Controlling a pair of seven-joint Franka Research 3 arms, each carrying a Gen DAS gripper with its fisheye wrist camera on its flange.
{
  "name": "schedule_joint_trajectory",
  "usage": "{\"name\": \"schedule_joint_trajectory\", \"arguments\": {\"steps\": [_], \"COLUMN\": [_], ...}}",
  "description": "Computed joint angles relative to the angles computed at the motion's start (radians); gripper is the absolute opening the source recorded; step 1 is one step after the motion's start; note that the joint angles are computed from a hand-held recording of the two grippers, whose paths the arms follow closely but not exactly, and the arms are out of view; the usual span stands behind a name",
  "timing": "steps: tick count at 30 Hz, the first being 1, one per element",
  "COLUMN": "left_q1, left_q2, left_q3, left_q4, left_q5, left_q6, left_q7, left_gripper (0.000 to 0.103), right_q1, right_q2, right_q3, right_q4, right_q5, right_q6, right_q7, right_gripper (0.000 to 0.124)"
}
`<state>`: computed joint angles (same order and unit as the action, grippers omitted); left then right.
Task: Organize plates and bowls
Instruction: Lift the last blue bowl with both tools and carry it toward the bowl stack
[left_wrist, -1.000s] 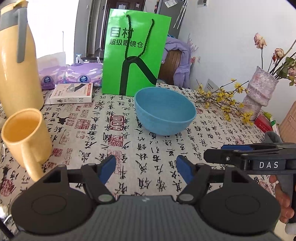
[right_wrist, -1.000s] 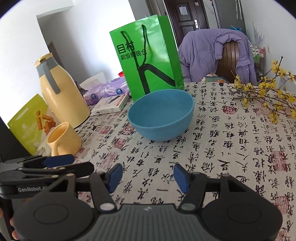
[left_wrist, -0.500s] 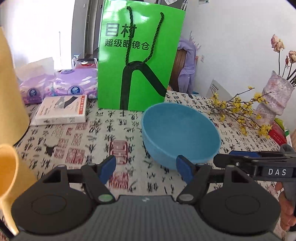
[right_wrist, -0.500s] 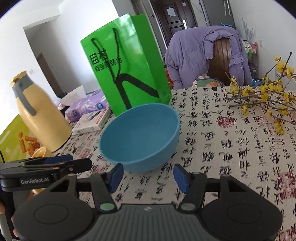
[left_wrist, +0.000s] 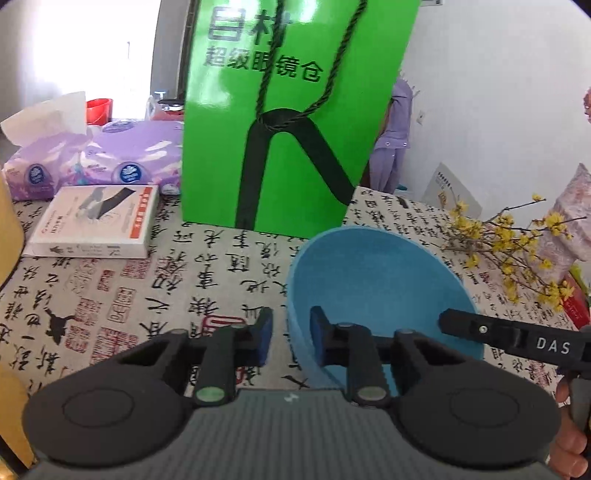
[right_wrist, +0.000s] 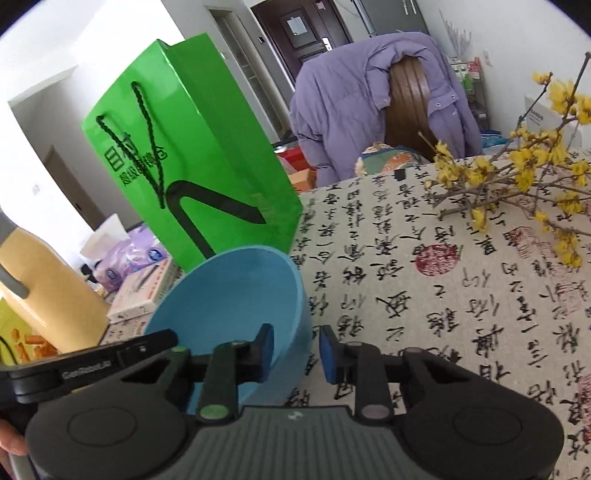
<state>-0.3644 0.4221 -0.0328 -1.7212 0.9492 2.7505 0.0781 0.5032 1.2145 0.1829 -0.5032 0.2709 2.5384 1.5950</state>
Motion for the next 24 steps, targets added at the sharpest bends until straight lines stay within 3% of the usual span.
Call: {"name": "schedule_joint_trajectory", "arguments": {"steps": [3,7,12,17,24], "left_q1": [-0.025,-0.026,-0.048,-0.043,-0.079], "left_q2": [0.001,-0.031,-0.084,-0.138,-0.221], "left_q3": [-0.008,-0.027,-0.045,-0.094,-0.154], "left_q4": [0.024,0.005,-0.013,-0.028,-0.024], "left_q5": [0.013,0.006,0.050,0.012,0.020], "left_q6": [-0.076,-0.088,-0.142,-0.189,-0.286], "left_q7": [0.040,0.046,0.013,0.037,0.027], "left_gripper": [0.013,0.009,0.009,0.009,0.009], "right_q1": [0.008,0.029,-0.003,-0.009,-0.079], "right_q2": [-0.065,-0.152,-0.287,-0.435,-0.665], "right_q3": [-0.029,-0.086,-0.049,-0.046,0.027], "right_q4": [-0.110,-0.252,-0.463,-0.677,-0.964], "right_q5": [0.001,-0.041,-0.008,-0.003,0.072], "right_q6": [0.046,0.105,0.204,0.318,0.449], "right_q7": [-0.025,-0.025,-0.078,-0.122,-0.236], "right_gripper": [0.018,0.010,0.007,0.006,0.006]}}
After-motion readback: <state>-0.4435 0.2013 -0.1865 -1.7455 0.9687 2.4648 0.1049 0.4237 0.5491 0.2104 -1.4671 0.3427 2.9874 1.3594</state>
